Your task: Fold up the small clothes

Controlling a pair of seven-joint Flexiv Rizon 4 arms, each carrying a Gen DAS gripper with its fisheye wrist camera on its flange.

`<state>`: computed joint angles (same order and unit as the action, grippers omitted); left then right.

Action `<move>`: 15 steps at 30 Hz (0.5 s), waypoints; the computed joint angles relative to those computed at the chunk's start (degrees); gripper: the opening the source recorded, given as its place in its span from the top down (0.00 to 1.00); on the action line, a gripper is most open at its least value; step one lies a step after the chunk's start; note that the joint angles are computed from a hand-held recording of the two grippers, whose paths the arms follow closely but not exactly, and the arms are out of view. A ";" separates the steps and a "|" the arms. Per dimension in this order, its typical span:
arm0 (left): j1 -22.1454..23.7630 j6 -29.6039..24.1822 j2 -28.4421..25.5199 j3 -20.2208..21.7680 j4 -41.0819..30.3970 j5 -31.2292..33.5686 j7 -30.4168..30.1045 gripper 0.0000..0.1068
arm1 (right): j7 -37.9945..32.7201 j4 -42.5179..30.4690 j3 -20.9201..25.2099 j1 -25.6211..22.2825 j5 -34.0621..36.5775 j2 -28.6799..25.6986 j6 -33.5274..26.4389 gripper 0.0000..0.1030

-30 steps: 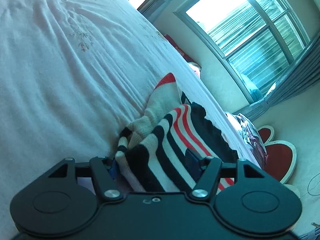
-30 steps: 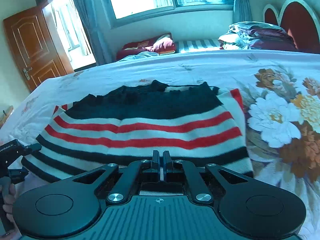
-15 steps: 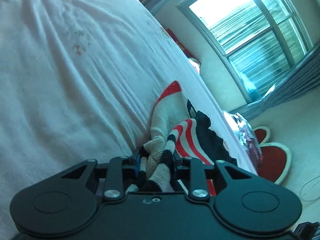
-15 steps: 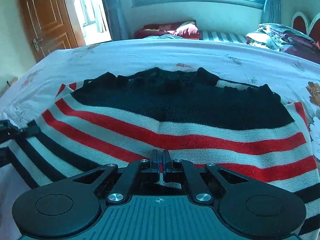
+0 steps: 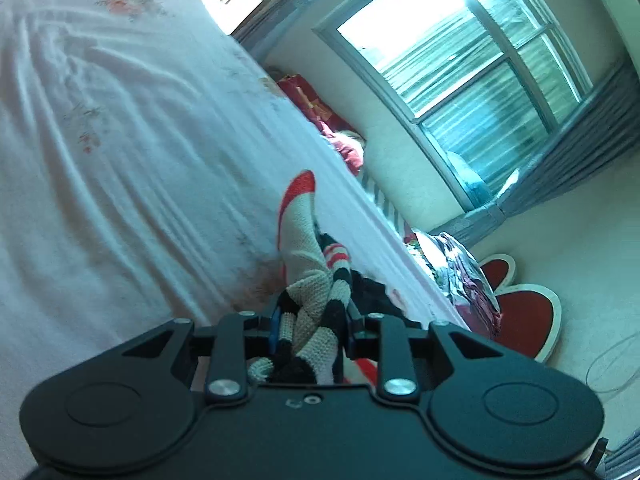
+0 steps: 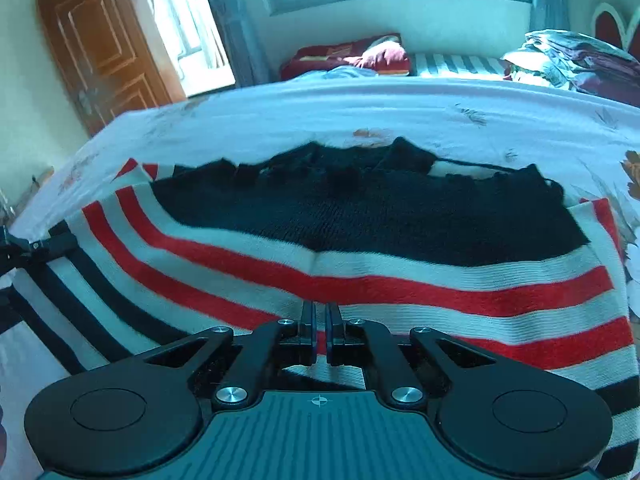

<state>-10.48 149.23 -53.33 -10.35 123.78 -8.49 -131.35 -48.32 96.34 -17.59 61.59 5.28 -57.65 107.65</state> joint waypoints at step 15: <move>-24.33 -51.11 -5.41 1.28 -37.38 -7.78 27.60 0.74 | -0.41 24.61 21.64 -29.91 0.98 12.24 25.79 0.95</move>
